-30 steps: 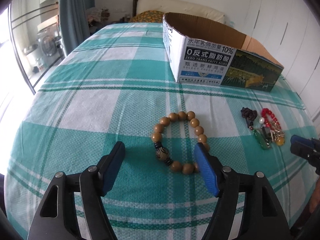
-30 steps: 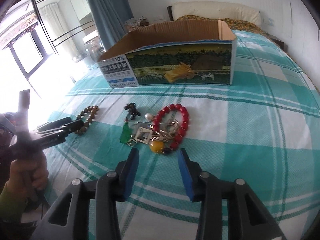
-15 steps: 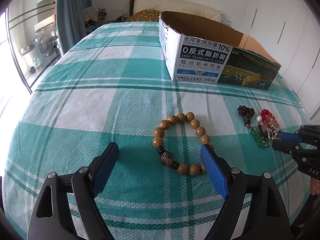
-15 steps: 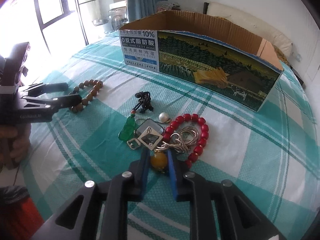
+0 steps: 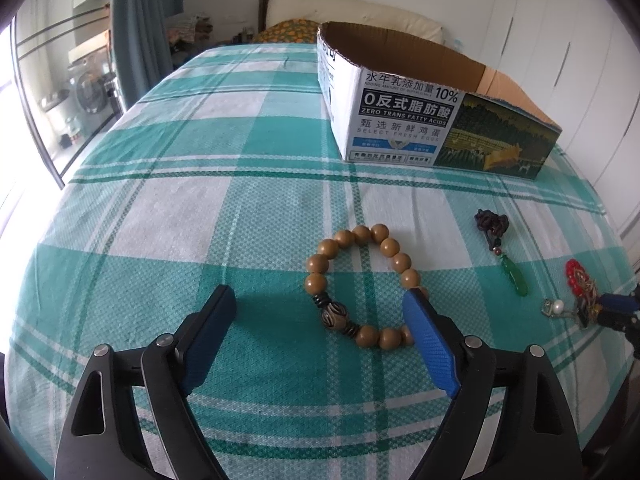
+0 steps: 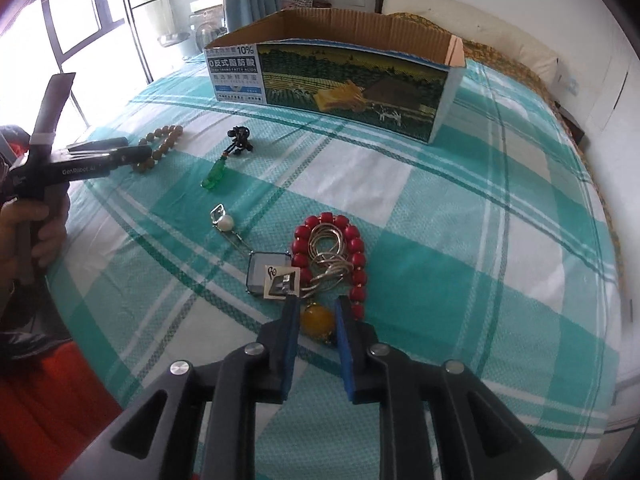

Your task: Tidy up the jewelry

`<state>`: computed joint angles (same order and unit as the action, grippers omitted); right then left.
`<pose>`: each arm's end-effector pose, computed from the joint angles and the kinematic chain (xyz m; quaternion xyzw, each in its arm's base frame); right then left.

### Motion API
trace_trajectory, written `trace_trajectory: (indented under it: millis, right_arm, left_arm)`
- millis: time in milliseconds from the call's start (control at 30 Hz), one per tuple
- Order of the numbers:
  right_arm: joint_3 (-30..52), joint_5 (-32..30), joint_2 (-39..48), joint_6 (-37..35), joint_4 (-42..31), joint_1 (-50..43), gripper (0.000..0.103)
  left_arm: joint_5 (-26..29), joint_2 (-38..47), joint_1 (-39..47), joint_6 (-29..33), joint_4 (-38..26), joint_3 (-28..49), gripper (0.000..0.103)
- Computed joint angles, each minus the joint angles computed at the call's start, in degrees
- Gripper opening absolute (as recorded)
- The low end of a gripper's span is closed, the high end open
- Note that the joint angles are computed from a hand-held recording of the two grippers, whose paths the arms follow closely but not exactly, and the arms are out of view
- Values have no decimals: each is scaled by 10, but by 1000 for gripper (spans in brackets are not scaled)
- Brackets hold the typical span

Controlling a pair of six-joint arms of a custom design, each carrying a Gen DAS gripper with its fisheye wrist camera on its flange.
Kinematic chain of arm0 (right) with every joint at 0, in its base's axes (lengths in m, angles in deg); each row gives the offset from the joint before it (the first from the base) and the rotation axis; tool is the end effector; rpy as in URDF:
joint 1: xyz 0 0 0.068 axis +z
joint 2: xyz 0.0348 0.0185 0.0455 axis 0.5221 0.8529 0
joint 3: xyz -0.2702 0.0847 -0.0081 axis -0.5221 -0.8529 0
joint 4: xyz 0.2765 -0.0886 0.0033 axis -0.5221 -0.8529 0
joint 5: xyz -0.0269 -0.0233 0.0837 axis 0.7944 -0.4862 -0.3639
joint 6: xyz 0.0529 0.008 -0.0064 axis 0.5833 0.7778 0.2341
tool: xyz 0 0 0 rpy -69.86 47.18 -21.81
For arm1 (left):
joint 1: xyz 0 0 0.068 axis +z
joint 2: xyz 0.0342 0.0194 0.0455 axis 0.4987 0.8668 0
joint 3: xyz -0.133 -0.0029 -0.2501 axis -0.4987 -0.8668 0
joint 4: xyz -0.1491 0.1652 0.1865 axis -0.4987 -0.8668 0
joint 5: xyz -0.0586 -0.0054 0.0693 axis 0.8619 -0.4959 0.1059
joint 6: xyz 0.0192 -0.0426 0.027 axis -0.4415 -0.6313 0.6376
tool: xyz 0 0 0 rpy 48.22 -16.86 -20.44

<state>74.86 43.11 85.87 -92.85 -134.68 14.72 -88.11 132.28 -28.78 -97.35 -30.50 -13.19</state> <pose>0.2861 -0.0663 0.2348 -0.4251 0.8550 0.1363 0.2641 0.1275 -0.1676 0.2318 -0.2274 0.9145 0.0273 0.3336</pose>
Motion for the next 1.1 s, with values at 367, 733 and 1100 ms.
trace_trajectory:
  millis: [367,733,1100]
  right_arm:
    - [64,-15,63,203,-30,21,26]
    - [32,-129,47,264,8,-1,5]
    - [199,-236,106,196,-157,-81,4]
  left_arm:
    - [1,-2,0,3,1,-1,88]
    - [3,-3,2,7,5,-3,90]
    - [7,1,3,16,8,-1,93]
